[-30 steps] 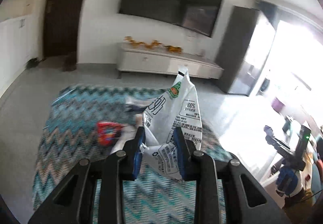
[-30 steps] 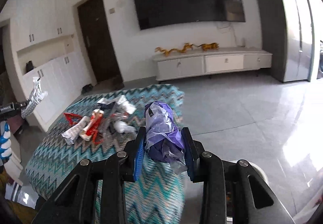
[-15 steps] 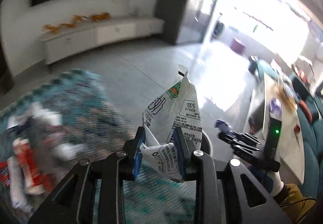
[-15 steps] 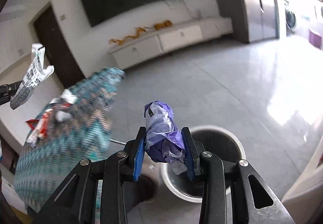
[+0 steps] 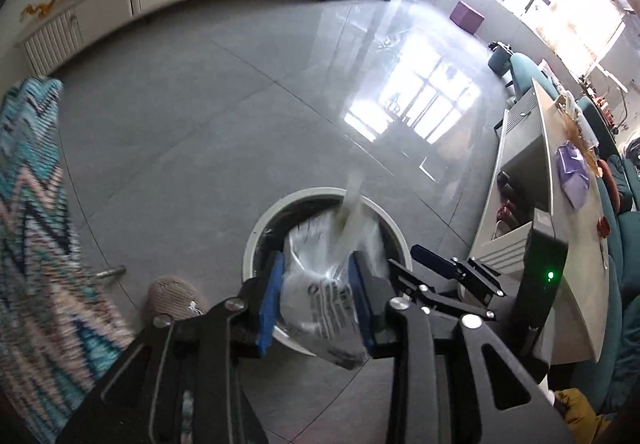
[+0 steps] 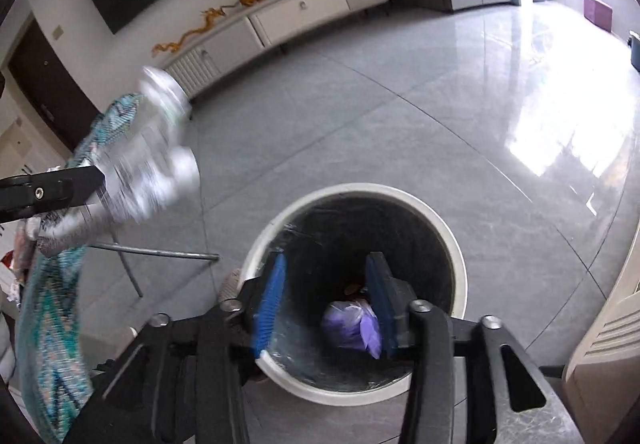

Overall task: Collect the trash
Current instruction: 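Carry both bags to the white bin and open both tools to release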

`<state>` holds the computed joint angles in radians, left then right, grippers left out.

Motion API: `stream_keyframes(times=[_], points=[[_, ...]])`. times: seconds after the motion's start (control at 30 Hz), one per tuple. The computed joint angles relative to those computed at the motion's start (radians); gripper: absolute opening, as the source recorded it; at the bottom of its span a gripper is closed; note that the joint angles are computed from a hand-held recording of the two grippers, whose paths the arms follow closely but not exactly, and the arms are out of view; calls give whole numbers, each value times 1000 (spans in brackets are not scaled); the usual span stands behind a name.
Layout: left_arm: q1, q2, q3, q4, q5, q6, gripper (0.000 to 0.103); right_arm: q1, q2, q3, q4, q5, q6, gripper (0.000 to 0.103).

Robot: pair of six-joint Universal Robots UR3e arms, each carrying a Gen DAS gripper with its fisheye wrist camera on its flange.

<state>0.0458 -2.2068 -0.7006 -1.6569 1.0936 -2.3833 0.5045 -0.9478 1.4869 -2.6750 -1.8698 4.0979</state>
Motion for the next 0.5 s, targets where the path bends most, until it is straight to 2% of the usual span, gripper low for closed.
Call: stream_keyframes(times=[0.07,0.1,0.17,0.33,0.5], points=[[-12,-29,26,0,4,-26,52,-3,0,17,-9,5,14,48],[-11,-31,26,-7,0,-32,53,-2,-4,25,-9,4,21,49],[-8,-34,37,-26,-2,-29,53,2,-27,63,-19,-1,38,49],[68,81,-65,-8,-49,33,53,28,-98,86,20,-48,72,49],[186,237,-166,40,-144,81,53,93,-156,-40,154,-180,81,54]])
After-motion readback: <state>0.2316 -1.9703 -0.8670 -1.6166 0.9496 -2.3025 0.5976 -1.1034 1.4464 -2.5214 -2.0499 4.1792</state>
